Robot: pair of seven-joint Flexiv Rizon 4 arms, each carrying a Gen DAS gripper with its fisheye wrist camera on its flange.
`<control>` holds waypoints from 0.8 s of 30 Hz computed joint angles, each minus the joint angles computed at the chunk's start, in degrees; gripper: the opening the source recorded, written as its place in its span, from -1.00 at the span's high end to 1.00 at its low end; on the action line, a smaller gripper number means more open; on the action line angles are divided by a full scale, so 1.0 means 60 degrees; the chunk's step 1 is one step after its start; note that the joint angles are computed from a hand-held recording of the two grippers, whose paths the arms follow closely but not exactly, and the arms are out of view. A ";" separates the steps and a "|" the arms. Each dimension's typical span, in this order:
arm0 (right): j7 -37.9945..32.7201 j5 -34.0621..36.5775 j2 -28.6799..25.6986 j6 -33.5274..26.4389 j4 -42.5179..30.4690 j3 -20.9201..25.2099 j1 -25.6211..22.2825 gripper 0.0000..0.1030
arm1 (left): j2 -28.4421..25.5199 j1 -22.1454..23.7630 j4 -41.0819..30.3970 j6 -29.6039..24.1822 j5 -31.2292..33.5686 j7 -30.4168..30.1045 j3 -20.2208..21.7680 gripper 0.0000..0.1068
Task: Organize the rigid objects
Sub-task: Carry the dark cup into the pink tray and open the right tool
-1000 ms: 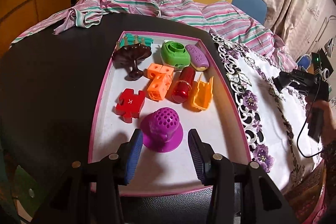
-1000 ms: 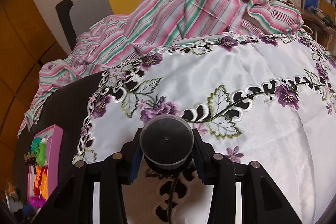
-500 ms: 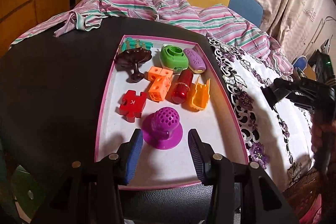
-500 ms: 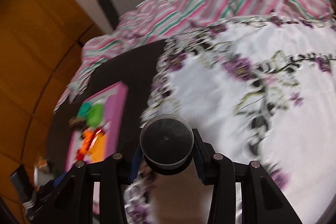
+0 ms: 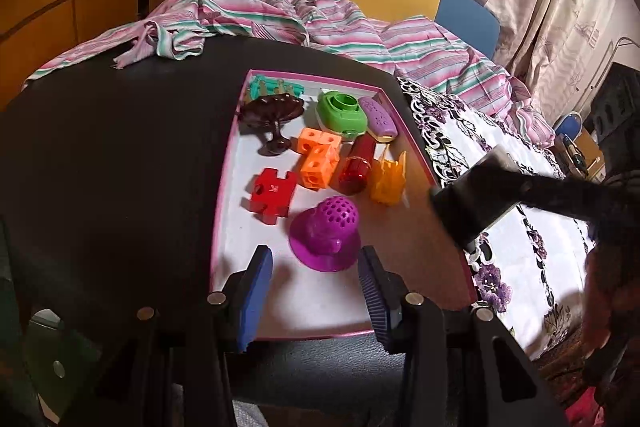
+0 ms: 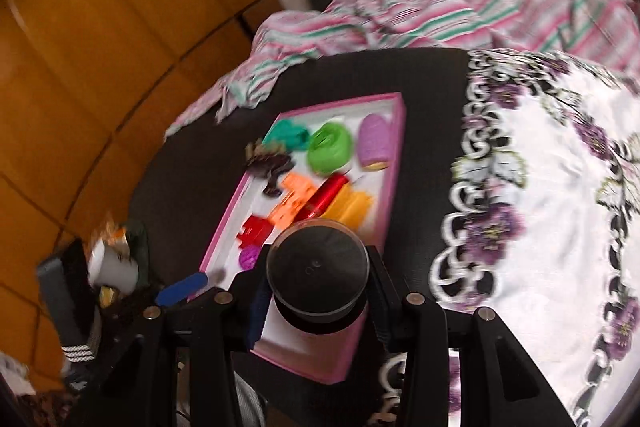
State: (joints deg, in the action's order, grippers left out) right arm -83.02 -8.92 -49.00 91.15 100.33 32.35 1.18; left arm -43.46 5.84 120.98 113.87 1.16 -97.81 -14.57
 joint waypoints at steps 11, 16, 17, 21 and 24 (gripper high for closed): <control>0.1075 -0.0695 0.0514 0.0060 0.0378 -0.3870 0.3495 0.16 | 0.0417 -0.0175 0.0451 0.0182 -0.0160 -0.0249 0.0454 0.15; 0.1431 -0.0857 0.0407 0.0003 0.0352 -0.4078 0.3685 0.15 | 0.0607 -0.0736 0.0523 0.0135 -0.0655 -0.0264 0.0976 0.15; 0.1490 -0.0883 0.0400 0.0086 0.0390 -0.4155 0.3757 0.13 | 0.0641 -0.0805 0.0529 0.0093 -0.0730 -0.0254 0.1035 0.15; 0.1779 -0.0975 0.0442 0.0319 0.0554 -0.4594 0.4135 0.13 | 0.0738 -0.0777 0.0600 -0.0019 -0.0825 -0.0299 0.0995 0.15; 0.1811 -0.1038 0.0458 0.0319 0.0586 -0.4264 0.3867 0.10 | 0.0845 -0.1280 0.0608 -0.0087 -0.1242 -0.0287 0.1466 0.15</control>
State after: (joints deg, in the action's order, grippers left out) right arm -72.15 -15.15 -46.25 93.06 103.84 6.77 24.39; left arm -38.39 -1.84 124.63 113.35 -6.29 -99.53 -5.78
